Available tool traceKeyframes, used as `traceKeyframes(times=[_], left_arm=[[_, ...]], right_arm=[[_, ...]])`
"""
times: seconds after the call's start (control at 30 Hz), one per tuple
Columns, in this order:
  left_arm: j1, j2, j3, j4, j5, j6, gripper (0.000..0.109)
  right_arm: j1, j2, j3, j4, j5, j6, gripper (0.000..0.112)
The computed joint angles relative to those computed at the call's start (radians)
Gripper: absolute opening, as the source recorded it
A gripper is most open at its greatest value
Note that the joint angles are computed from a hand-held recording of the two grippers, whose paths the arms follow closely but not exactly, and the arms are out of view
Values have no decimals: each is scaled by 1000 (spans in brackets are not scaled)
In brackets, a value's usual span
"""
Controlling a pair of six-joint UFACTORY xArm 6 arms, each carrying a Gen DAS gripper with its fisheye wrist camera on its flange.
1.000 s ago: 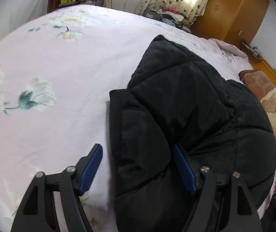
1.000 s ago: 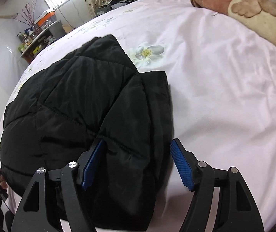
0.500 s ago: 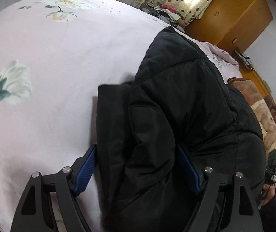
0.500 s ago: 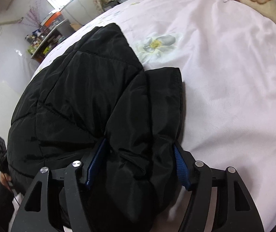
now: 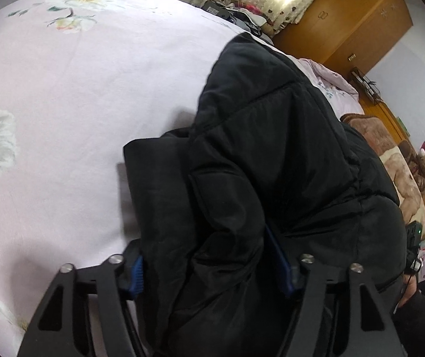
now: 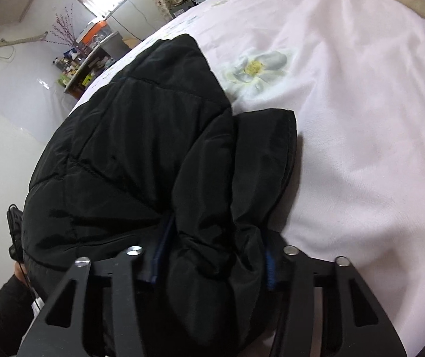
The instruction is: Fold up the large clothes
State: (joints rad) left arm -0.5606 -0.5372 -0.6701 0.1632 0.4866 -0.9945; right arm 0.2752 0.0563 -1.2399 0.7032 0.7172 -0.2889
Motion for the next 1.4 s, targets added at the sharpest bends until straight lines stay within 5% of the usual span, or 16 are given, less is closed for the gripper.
traceKeyframes(times=[0.1, 0.3, 0.83, 1.03, 1.4], left_arm=[[-3, 35, -44, 8, 30, 11, 61], [-62, 60, -168, 174, 201, -113, 29], [-274, -130, -277, 414, 503, -290, 25], [-182, -167, -292, 409, 495, -210, 25], [161, -87, -364, 261, 356, 113, 25]], right_arm=[[7, 22, -24, -34, -4, 38, 45], [40, 4, -57, -206, -8, 180, 26], [73, -275, 37, -238, -2, 195, 17], [149, -117, -169, -268, -25, 249, 17], [215, 323, -724, -298, 34, 308, 17]])
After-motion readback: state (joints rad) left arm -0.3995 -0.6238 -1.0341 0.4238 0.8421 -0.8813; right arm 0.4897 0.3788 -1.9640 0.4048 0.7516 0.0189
